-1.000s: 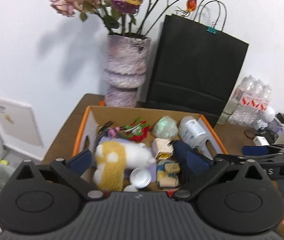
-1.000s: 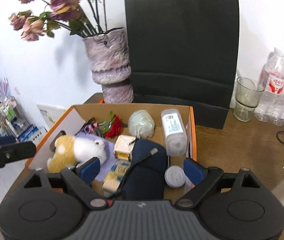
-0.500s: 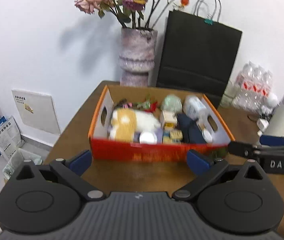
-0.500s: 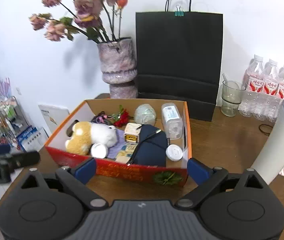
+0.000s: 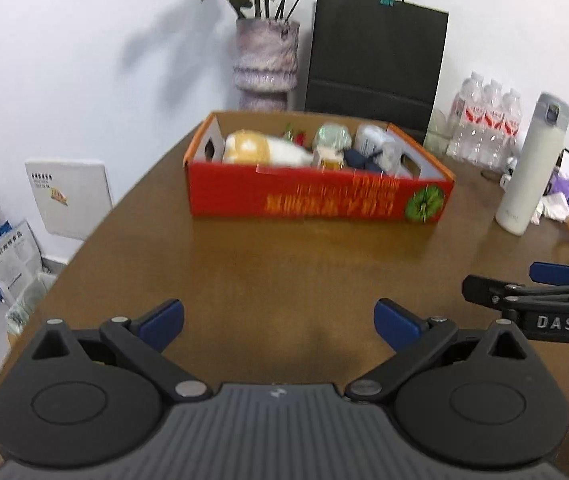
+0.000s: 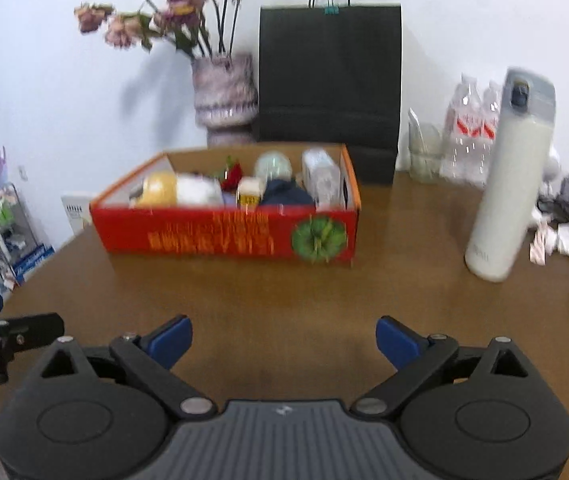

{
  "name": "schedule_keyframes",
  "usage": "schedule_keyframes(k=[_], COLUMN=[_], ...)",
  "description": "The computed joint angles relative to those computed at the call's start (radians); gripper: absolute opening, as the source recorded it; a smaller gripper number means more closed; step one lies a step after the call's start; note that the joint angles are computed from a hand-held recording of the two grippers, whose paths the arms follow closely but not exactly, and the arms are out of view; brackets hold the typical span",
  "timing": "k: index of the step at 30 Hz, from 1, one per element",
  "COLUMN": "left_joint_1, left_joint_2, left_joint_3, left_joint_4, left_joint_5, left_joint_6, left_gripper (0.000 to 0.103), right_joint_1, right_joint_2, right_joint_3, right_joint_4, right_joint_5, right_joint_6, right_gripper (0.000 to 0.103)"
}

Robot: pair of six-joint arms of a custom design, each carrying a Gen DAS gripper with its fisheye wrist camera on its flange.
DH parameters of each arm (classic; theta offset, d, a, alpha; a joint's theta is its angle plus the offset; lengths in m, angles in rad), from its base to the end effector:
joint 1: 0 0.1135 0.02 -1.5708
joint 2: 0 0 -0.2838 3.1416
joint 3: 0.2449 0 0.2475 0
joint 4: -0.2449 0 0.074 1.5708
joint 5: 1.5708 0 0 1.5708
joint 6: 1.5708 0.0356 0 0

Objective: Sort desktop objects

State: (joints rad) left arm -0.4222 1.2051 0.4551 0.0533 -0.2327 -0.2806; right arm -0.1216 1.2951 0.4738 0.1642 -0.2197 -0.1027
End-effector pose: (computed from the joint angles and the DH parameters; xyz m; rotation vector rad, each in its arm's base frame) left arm 0.2026 -0.0820 0.1891 0.0365 2.2474 -0.1146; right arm 0.2356 -0.0210 0.1853 -0.0989 2.2099 0.1206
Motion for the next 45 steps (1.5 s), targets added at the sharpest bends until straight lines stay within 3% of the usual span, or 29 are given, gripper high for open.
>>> schedule_keyframes(k=[5, 10, 14, 22, 45], left_joint_1=[-0.005, -0.061, -0.053, -0.043, -0.077], left_joint_2=[-0.055, -0.048, -0.031, 0.095, 0.105], left_joint_3=[-0.129, -0.211, -0.247, -0.25, -0.249], left_joint_4=[0.066, 0.158, 0.222, 0.323, 0.318], left_joint_5=[0.011, -0.084, -0.062, -0.061, -0.111], left_joint_6=[0.004, 0.02, 0.011, 0.011, -0.005], left_gripper=[0.103, 0.103, 0.103, 0.103, 0.103], right_joint_1=[0.015, 0.029, 0.077, 0.147, 0.166], right_joint_2=[-0.079, -0.119, -0.121, -0.049, 0.016], right_joint_3=[-0.166, -0.252, -0.316, -0.33, -0.288], right_joint_4=[0.103, 0.123, 0.194, 0.266, 0.259], right_joint_5=[0.015, 0.026, 0.089, 0.124, 0.138], right_joint_6=[0.014, 0.019, 0.023, 0.068, 0.058], right_gripper=[0.099, 0.099, 0.099, 0.103, 0.103])
